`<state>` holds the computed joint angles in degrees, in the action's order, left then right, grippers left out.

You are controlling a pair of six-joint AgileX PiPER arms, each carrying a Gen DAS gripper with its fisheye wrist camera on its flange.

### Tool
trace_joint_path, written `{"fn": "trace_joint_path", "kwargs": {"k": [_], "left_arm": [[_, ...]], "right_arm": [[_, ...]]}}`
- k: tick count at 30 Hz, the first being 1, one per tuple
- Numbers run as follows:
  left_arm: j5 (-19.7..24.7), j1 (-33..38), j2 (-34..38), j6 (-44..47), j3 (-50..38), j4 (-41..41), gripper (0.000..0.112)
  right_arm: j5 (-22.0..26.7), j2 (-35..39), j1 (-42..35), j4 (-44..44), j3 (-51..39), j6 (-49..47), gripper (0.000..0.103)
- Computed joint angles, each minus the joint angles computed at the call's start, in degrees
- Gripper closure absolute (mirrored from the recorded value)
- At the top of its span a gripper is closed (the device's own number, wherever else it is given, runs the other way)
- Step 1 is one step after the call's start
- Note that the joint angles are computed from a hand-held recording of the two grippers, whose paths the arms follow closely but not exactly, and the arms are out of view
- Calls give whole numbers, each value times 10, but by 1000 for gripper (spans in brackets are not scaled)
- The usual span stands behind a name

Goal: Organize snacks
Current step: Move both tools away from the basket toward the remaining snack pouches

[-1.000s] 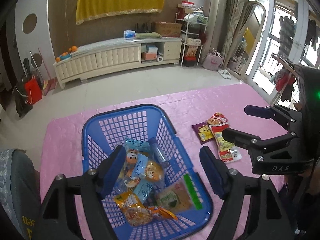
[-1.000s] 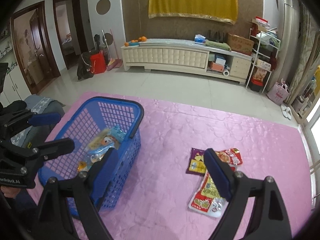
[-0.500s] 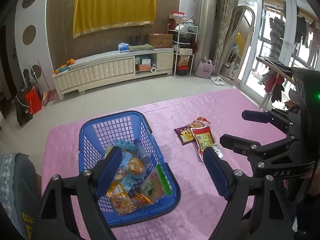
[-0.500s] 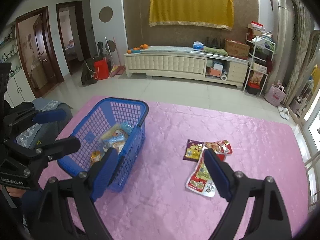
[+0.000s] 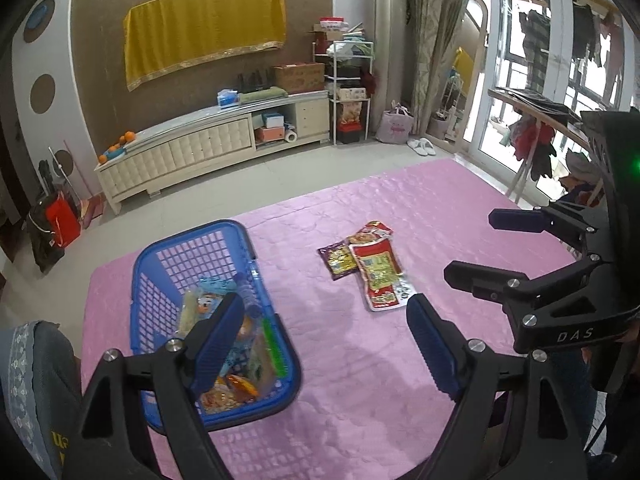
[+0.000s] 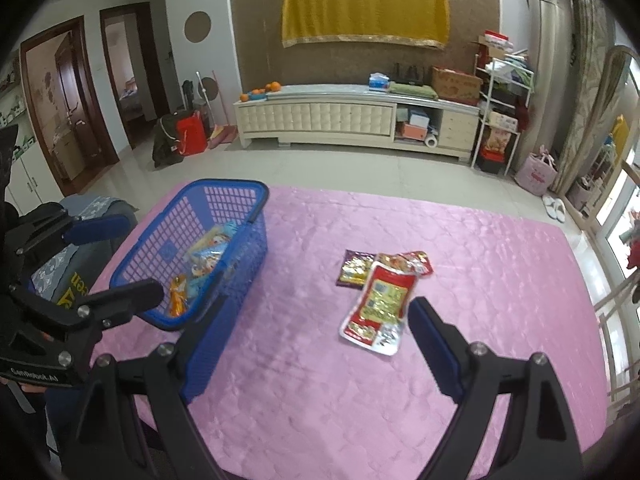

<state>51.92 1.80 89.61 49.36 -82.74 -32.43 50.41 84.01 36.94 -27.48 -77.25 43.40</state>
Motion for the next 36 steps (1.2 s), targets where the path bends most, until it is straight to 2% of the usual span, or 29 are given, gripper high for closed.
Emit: {"fn": "trace_joint_path", "kwargs": {"k": [2,8,13,17,24,26,31,36], "left_arm": [[-5,-16,-4,-14,5,12,30],[-25,-77,-9,-50,18,67,30],[-6,-116,26,-104,-19,91,30],[-9,-143,56,-136,-39,96,30],[-59,-204,116,-257,-76,198,30],[-53,-213,139,-279,-100,218,28],[-42,-222,202,-321,-160,239,9],[-4,-219,280,-341,-245,240,9]], "right_arm": [[-2,-16,-6,2,17,1,4],[-6,-57,-39,24,57,-25,4],[-21,-88,-80,48,94,-48,4],[-38,-96,-126,81,110,-90,3],[-74,-77,-208,124,127,-149,0],[-100,-72,-229,127,139,-165,0],[-135,-27,-284,179,133,-233,0],[-160,21,-312,158,112,-227,0]]}}
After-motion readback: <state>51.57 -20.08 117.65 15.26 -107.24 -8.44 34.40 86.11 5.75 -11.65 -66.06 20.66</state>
